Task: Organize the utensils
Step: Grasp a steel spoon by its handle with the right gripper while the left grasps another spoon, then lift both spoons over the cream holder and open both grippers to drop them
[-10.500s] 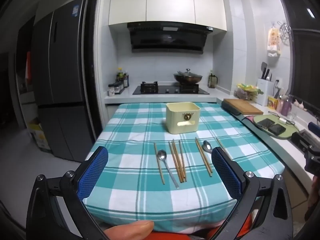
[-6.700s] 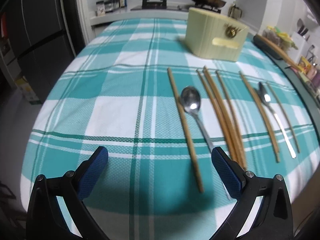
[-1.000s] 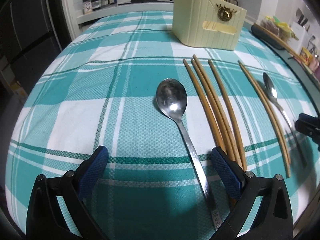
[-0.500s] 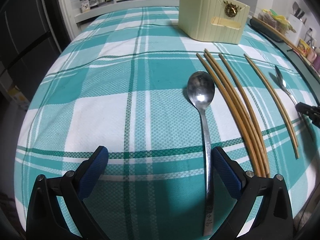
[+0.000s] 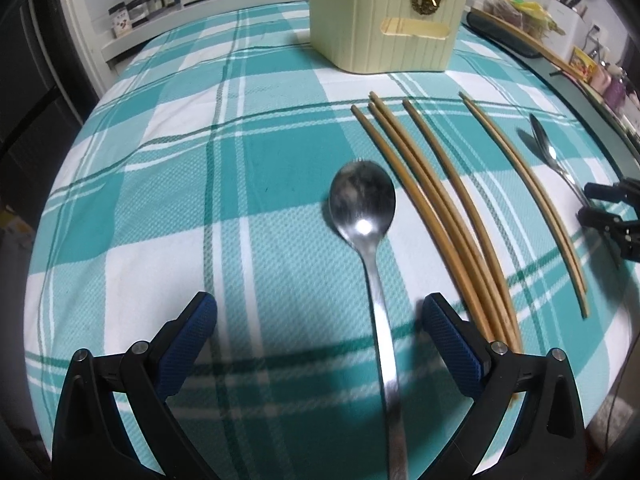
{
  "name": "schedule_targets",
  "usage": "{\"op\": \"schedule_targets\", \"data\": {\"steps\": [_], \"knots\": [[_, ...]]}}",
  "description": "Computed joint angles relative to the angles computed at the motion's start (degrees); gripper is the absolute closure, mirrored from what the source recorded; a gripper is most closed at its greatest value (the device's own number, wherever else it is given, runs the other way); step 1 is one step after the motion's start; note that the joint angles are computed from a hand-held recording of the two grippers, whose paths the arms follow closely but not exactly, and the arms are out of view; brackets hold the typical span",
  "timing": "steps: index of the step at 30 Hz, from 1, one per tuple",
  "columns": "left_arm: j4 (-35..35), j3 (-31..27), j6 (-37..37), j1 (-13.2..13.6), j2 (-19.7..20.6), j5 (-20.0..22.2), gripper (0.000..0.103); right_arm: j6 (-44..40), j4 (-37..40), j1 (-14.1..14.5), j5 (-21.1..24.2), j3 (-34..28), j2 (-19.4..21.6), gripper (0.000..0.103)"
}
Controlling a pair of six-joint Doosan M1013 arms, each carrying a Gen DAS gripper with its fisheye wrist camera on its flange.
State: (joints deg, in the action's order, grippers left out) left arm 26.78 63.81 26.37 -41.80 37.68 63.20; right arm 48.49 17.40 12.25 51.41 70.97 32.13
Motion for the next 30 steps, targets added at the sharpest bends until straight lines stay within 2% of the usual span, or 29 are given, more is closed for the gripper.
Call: {"op": "schedule_targets", "data": {"steps": [5, 10, 13, 14, 16, 20, 30], "knots": [[0.3, -3.9, 1.1, 0.6, 2.3, 1.5, 0.003, 0.1, 2.9, -0.2, -0.1, -2.5, 1.9, 0.047], [0.6, -5.6, 1.1, 0.7, 3.1, 1.6, 0.022, -0.2, 2.7, 0.8, 0.2, -5.5, 3.9, 0.047], [1.3, -5.7, 1.2, 0.7, 3.2, 0.1, 0.051, -0.1, 3.6, 1.2, 0.0, -7.4, 5.3, 0.045], [1.6, -5.8, 1.2, 0.7, 3.2, -0.2, 0.067, 0.2, 4.0, 1.3, -0.1, -8.0, 5.7, 0.047], [1.6, -6.1, 1.1, 0.8, 3.3, -0.5, 0.067, 1.4, 4.6, 1.4, -0.1, -9.1, 6.3, 0.061], [4.6, -3.5, -1.2, 0.2, 1.3, -2.7, 0.067, 1.6, 7.2, 0.9, -1.3, -7.8, 5.0, 0.061], [18.2, 4.0, -12.8, -3.1, -6.4, -8.8, 0.067, -11.0, 25.3, -2.6, -7.7, 2.4, -4.9, 0.061]]}}
